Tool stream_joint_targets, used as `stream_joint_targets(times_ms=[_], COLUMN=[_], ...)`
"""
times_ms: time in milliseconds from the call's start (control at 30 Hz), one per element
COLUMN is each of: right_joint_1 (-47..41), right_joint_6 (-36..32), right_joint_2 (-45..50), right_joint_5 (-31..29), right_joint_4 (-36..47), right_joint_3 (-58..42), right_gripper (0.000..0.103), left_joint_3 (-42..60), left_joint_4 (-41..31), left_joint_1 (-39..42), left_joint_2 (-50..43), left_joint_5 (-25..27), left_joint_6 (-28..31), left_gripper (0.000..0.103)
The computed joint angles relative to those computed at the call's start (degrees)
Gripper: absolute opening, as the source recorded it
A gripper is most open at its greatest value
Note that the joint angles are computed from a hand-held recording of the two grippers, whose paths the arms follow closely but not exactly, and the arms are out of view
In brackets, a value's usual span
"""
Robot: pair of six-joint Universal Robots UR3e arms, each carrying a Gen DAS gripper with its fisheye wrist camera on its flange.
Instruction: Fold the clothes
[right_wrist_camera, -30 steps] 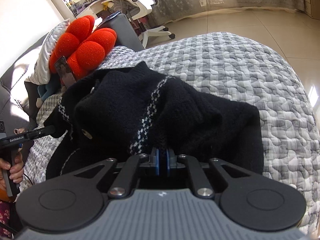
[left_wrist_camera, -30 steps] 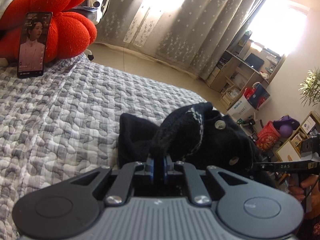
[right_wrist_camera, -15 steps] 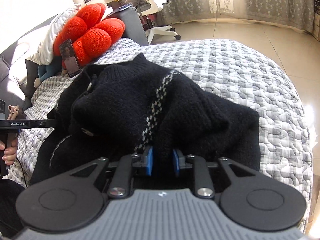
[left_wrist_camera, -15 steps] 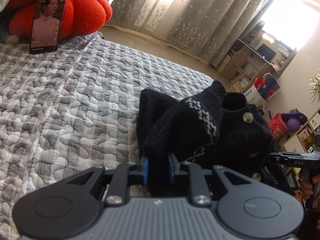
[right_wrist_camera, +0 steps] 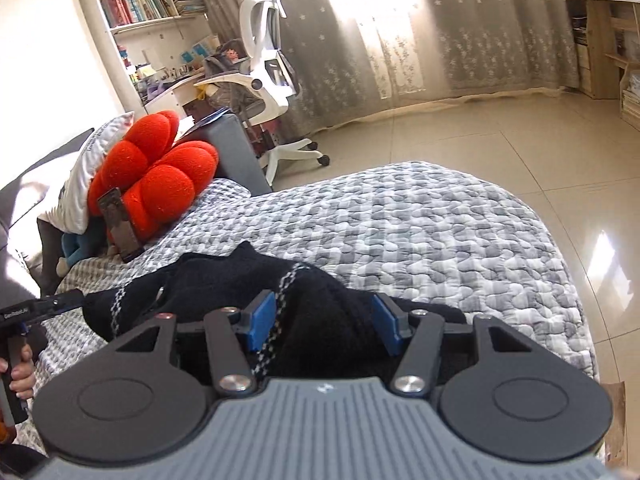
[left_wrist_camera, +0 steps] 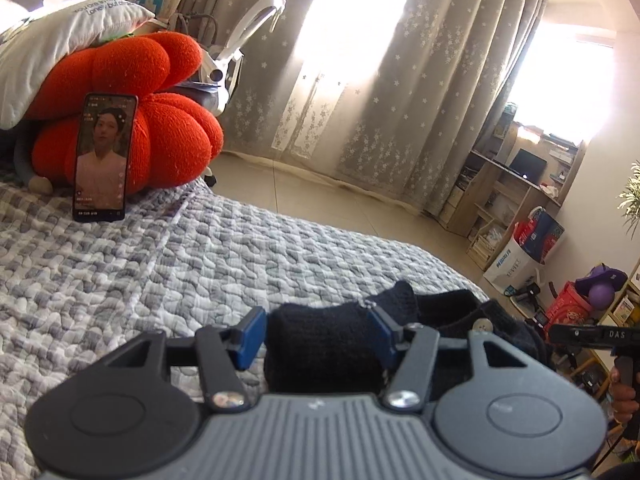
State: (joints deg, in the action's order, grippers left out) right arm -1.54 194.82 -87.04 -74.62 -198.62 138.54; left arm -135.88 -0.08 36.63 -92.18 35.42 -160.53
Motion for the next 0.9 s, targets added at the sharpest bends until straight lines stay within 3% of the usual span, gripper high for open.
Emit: stream_joint_targets(times_ms=[167, 267, 333, 400, 500, 533, 567, 667, 900], right_joint_1=[-0.2, 0.6, 1.8, 3.3, 6.2, 7.3, 8.1, 10.2, 13.2], right_joint_6=[0.3, -0.1, -0.7, -2.5, -5.7, -6.8, -7.6, -9.0, -10.5], right_joint_2=[2.0, 3.7, 5.1, 6.5, 8.2, 8.8, 9.1, 9.8, 13.0], right_joint_5=[-1.7, -2.9, -4.0, -5.6, -9.7, -11.2, -12.4, -16.2, -26.3], right_joint_4=[-0.4, 0.0, 0.7, 1.3, 1.0, 0.8, 0.4, -1.6, -8.4], right_joint_3=[-0.7, -2.1, -3.4, -4.6, -5.7, -5.9, -6.2, -6.6, -9.1], right_gripper=[0.058, 0.058, 0.058, 0.058, 0.047, 0.040, 0.029, 0.019, 0.016], left_joint_3=[6.2, 9.0, 10.4, 10.6, 9.6, 9.1, 8.6, 6.5, 6.8], left_joint_4=[2.4, -1.6, -4.8, -7.8, -8.5, -7.8, -6.3, 0.3, 20.4], left_joint_1=[-3.8, -5.2, -5.7, -5.9, -6.7, -6.9, -7.0, -7.1, -9.4], left_joint_2=[-7.5, -9.6, -10.4, -9.6, -8.4, -8.1, -7.9, -7.8, -12.3], left_joint_5=[4.8, 5.9, 5.7, 5.2, 6.2, 6.7, 7.0, 7.8, 9.7], left_joint_6=[-5.8, -6.0, -5.5, -3.7, -1.7, -1.5, -1.6, -2.5, -6.5], left_gripper=[0.065, 0.062, 0.054, 0.039, 0.018, 0.016, 0.014, 0.012, 0.011])
